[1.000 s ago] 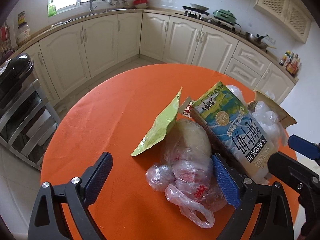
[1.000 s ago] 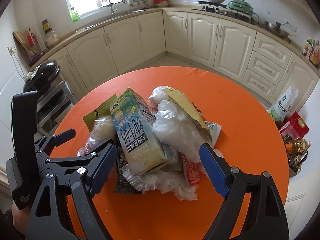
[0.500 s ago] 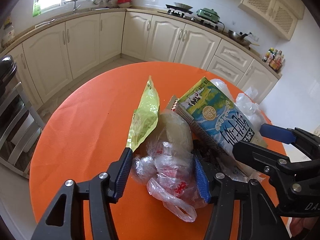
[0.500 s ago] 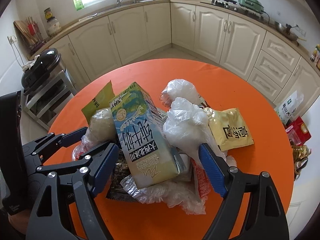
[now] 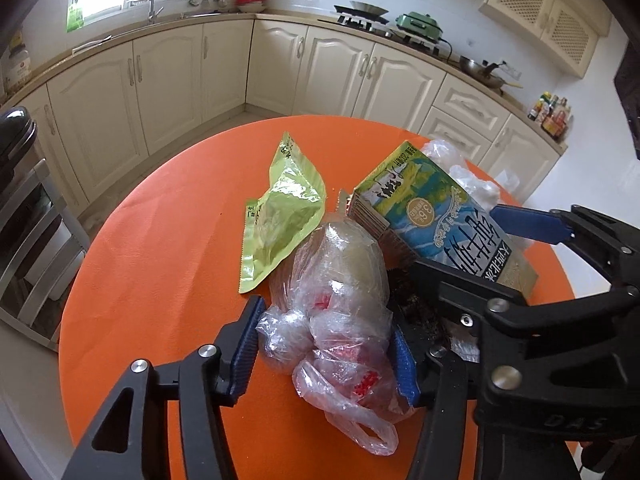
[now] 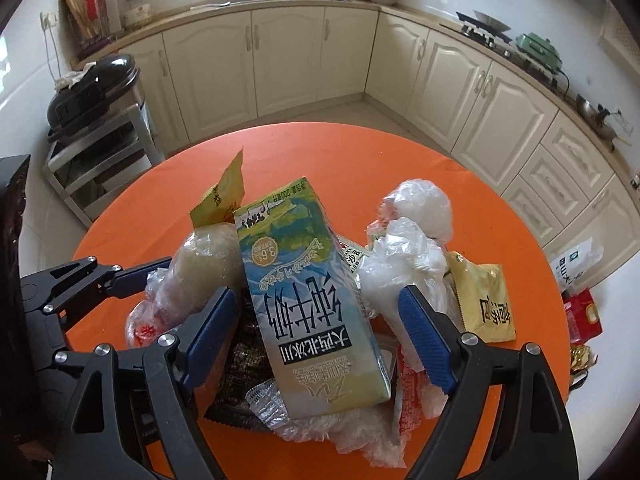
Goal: Collect trash
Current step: 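Grasp the milk carton with the right tool while the left tool grasps a plastic bag, then carry both items to the blue bin and open both tools to drop them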
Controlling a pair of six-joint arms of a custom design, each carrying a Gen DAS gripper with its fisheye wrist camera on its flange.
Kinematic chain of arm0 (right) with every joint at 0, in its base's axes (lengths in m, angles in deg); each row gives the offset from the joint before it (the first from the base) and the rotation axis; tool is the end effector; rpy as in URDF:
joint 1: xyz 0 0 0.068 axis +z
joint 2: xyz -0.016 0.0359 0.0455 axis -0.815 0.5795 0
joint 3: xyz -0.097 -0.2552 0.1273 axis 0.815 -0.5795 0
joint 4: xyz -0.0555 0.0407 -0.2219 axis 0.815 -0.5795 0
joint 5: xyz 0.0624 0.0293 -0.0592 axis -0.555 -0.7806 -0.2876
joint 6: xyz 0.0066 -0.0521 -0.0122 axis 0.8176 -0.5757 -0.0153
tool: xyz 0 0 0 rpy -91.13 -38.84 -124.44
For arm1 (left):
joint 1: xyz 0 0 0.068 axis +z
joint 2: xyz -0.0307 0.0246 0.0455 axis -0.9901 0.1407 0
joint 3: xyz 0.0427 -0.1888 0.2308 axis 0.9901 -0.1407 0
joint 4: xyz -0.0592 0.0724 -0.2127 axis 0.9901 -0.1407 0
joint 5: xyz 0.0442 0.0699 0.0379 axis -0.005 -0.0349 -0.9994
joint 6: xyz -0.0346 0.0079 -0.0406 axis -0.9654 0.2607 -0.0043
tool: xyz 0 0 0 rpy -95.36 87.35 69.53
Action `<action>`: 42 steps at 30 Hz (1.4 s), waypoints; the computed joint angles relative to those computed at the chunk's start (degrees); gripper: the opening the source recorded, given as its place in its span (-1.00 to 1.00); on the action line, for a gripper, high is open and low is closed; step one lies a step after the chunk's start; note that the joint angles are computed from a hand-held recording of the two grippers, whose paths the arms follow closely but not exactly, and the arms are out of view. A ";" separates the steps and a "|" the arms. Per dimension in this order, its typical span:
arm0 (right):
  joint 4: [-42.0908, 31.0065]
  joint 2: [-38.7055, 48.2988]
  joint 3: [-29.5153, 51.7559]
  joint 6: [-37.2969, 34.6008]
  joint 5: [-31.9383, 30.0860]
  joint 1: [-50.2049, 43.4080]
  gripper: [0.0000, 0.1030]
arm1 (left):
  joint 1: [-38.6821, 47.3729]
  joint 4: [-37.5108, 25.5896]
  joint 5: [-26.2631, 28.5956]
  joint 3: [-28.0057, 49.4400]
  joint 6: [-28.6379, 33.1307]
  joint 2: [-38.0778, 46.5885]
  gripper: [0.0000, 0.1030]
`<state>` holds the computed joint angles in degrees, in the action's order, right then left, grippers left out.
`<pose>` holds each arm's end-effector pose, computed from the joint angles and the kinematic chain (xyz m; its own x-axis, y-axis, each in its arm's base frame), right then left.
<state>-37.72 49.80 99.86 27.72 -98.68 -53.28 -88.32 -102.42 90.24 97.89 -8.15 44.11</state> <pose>0.1702 0.0098 0.1604 -0.7245 -0.4771 -0.4975 -0.4996 0.8607 -0.0979 0.3266 -0.0414 0.2460 -0.7917 -0.1321 -0.5965 0.0156 0.9717 -0.2358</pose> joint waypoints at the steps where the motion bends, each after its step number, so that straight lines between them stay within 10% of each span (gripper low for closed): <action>1: 0.46 0.82 -0.11 -0.50 -0.58 -0.09 0.62 | -0.19 -0.55 0.04 -0.38 -0.57 -0.88 0.01; 5: 1.62 4.46 -0.97 -3.25 -2.18 -3.06 0.07 | -0.43 -1.71 -0.26 -4.17 -0.46 -5.73 0.01; 22: -40.68 1.49 11.16 -36.92 -31.39 -48.61 0.05 | -3.89 -14.92 -4.89 -10.20 -2.50 -30.06 -0.01; 34: -75.56 15.12 35.47 -68.01 -37.17 -78.45 0.02 | -48.58 -30.42 -35.46 4.79 -21.27 -35.05 -0.01; 42: -80.49 32.77 63.53 -63.55 -40.90 -90.30 0.02 | -68.08 -26.84 -41.74 20.03 -24.69 -16.18 -0.01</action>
